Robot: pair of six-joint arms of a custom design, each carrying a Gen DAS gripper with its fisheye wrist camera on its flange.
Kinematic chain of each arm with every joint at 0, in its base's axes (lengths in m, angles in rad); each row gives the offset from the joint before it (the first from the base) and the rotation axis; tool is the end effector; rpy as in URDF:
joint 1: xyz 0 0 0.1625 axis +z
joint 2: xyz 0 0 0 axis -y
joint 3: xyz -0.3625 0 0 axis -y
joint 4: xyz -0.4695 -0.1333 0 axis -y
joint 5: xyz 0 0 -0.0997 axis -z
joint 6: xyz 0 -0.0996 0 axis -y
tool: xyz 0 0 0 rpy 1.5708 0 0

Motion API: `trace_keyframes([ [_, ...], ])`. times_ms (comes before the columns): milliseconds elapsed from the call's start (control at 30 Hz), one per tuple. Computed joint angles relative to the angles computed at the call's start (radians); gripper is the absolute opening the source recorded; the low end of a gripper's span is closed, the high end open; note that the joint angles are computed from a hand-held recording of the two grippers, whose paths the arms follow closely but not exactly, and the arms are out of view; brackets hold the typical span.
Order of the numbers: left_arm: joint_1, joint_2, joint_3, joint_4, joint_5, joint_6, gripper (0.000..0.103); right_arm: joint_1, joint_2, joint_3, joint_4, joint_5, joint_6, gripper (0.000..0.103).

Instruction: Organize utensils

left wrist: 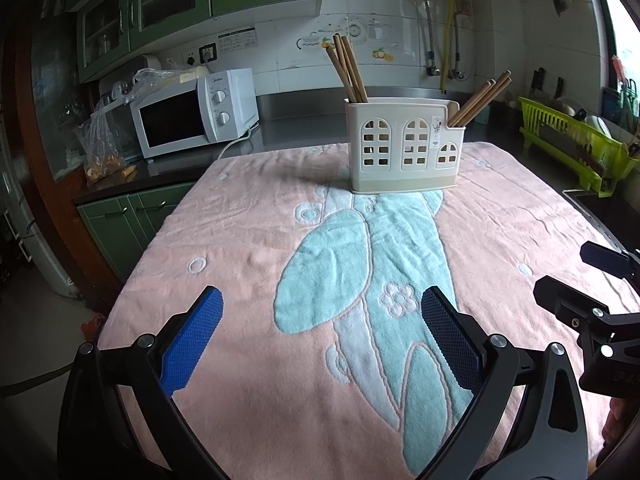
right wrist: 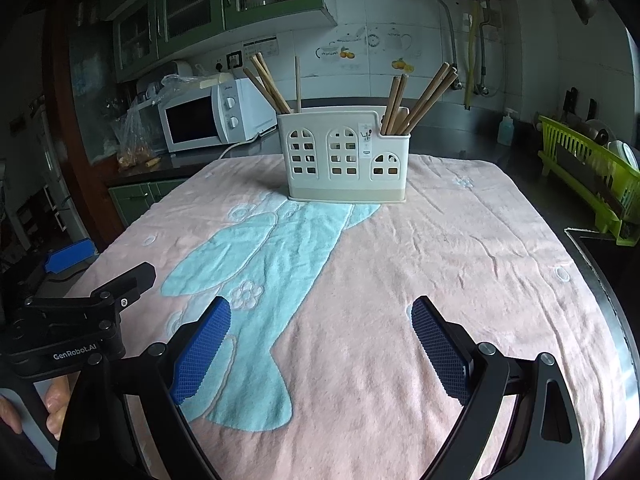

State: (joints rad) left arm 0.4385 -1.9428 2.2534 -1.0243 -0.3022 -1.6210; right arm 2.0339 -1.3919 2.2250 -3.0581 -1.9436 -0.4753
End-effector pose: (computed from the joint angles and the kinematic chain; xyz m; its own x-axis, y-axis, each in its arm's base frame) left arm -0.2273 -0.3588 0.2619 -0.6184 -0.3065 -0.7236 0.4966 0.5612 -0.6621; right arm 0.3172 -0.4182 0.1588 -0.6667 -0.5185 0.5355 -0.7418 0.5316 -0.4088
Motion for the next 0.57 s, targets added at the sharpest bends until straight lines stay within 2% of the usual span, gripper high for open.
trace_keyframes([
  [100,-0.006,-0.019,0.014,-0.026,0.004,0.018,0.098,0.003,-0.006,0.005,0.001,0.001,0.0,0.089],
  [267,-0.006,0.005,-0.011,0.043,0.006,-0.044,0.098,0.005,-0.007,0.006,0.001,0.0,-0.001,0.089],
  [567,0.003,0.012,-0.017,0.046,0.004,-0.047,0.098,0.006,-0.008,0.006,0.005,-0.001,0.002,0.089],
])
